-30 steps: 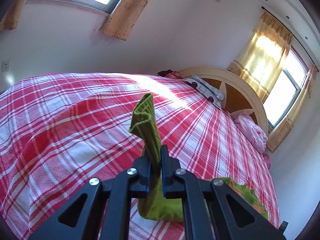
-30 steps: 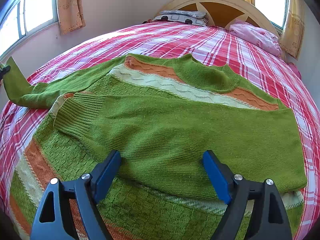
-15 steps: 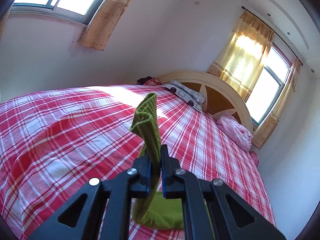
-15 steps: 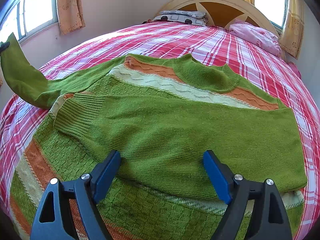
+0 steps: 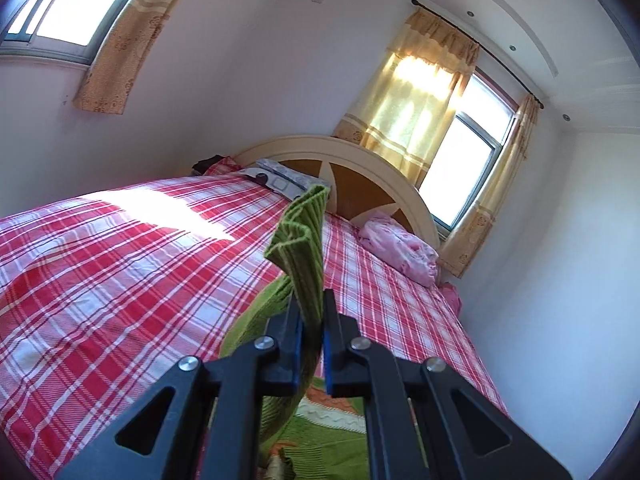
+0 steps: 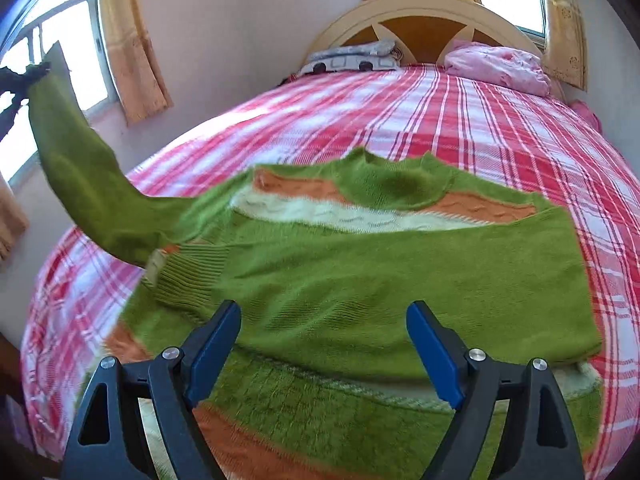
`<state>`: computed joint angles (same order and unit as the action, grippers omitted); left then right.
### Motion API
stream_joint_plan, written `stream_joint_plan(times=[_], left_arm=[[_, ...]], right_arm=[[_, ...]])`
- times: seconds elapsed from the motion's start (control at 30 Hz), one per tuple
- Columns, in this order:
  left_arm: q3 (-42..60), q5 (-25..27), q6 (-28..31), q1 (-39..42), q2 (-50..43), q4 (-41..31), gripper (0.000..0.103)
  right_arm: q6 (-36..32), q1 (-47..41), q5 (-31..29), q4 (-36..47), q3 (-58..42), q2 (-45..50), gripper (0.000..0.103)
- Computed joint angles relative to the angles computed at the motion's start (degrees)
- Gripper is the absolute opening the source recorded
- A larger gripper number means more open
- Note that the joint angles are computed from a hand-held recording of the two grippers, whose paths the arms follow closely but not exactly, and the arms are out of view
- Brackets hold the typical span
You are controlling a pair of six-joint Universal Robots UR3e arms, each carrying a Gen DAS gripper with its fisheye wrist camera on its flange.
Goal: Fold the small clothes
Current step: 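Lift the sleeve and lay it across the sweater body, open left gripper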
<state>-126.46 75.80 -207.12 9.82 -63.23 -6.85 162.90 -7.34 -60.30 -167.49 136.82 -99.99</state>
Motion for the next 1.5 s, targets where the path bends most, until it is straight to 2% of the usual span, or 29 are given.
stream_joint_plan(times=[0.13,0.23,0.3,0.43,0.53,0.63,0.83,1.0,1.13,1.23,1.3,1.37,1.43,1.5], left_arm=[[7.3,5.63,-1.02,-9.1,-9.47,3.49,0.008],[12.65,9.11,-1.59,-15.22,-16.09,5.16,0.008],[15.89,11.01,-1.96,-18.75,-20.43,6.26,0.008],[24.89,14.25,-3.08,-25.45,-30.24,6.09,0.008],[32.46,16.2,-4.22,-29.97,-37.97,4.98,0.008],[40.72,19.14,-3.9,-34.71,-46.02,3.35,0.008],[57.13,21.34,-5.0,-41.85,-61.49,-2.98,0.008],[71.94,26.23,-2.17,-46.61,-73.7,-12.52,0.008],[79.57,30.69,-0.47,-48.42,-79.65,-19.19,0.009],[82.39,30.06,1.01,-49.33,-81.59,-23.82,0.01],[80.75,28.53,3.17,-50.0,-80.92,-23.48,0.013],[78.06,26.89,5.85,-50.54,-79.12,-23.34,0.022],[74.16,24.64,8.36,-51.04,-76.8,-21.08,0.024],[70.76,24.11,10.72,-51.64,-74.38,-20.01,0.036]], right_arm=[[-7.87,-10.3,7.39,11.51,3.56,-12.99,0.085],[-15.9,-20.96,13.78,23.95,5.79,-23.37,0.085],[-22.96,-29.79,18.25,36.04,6.85,-31.63,0.085],[-42.7,-48.05,24.79,69.66,4.05,-45.99,0.085],[-54.59,-57.28,26.03,85.63,1.21,-48.99,0.085],[-65.14,-64.68,25.81,97.88,-1.5,-49.25,0.085],[-73.41,-71.57,24.19,101.95,-0.1,-47.56,0.085],[-70.15,-72.43,23.22,95.57,2.55,-43.65,0.085],[-74.31,-73.56,22.88,99.35,2.36,-44.51,0.085],[-72.58,-72.3,22.62,96.27,3.0,-42.76,0.085],[-69.4,-70.8,22.34,91.7,3.77,-40.41,0.085],[-67.01,-69.91,22.12,88.66,4.26,-39.07,0.085],[-65.59,-69.56,22.09,86.89,4.66,-38.35,0.085],[-64.96,-69.88,22.17,86.41,4.91,-38.28,0.085]])
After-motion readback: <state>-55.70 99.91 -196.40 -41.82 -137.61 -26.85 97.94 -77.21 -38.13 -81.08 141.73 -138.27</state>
